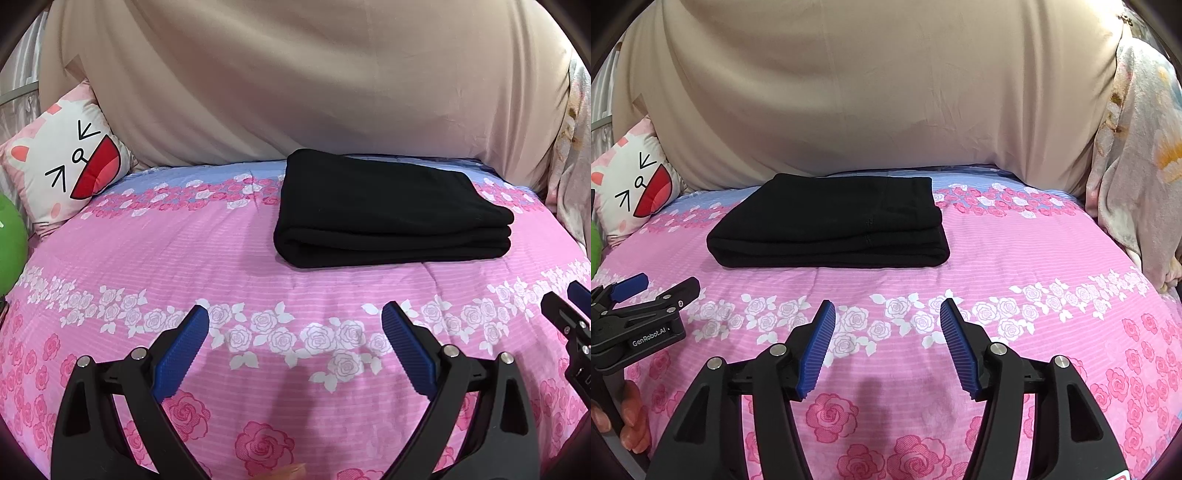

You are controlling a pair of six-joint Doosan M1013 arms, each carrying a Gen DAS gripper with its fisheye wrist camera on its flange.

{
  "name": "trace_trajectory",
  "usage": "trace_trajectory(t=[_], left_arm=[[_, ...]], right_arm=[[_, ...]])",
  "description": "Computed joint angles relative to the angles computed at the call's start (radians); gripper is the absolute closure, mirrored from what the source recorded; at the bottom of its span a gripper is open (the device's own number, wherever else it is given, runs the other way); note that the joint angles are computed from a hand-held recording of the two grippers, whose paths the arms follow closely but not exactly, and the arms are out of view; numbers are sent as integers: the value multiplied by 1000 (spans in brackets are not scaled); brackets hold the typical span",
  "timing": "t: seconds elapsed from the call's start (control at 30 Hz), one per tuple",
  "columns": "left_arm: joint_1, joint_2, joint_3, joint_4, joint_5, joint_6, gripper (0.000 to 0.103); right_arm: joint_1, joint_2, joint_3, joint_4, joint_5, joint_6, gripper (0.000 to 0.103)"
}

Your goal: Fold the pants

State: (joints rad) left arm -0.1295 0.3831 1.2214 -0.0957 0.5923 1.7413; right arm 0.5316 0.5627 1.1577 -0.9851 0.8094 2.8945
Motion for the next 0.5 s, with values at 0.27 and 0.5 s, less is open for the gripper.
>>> trace_trajectory(t=[0.27,0.5], left_arm=[[-3,-4,7,1,-15,8,11],[-5,-6,10,8,-20,2,11]], right_arm=[[1,-1,1,-1,2,-1,45],[0,-1,2,-2,-1,0,45]])
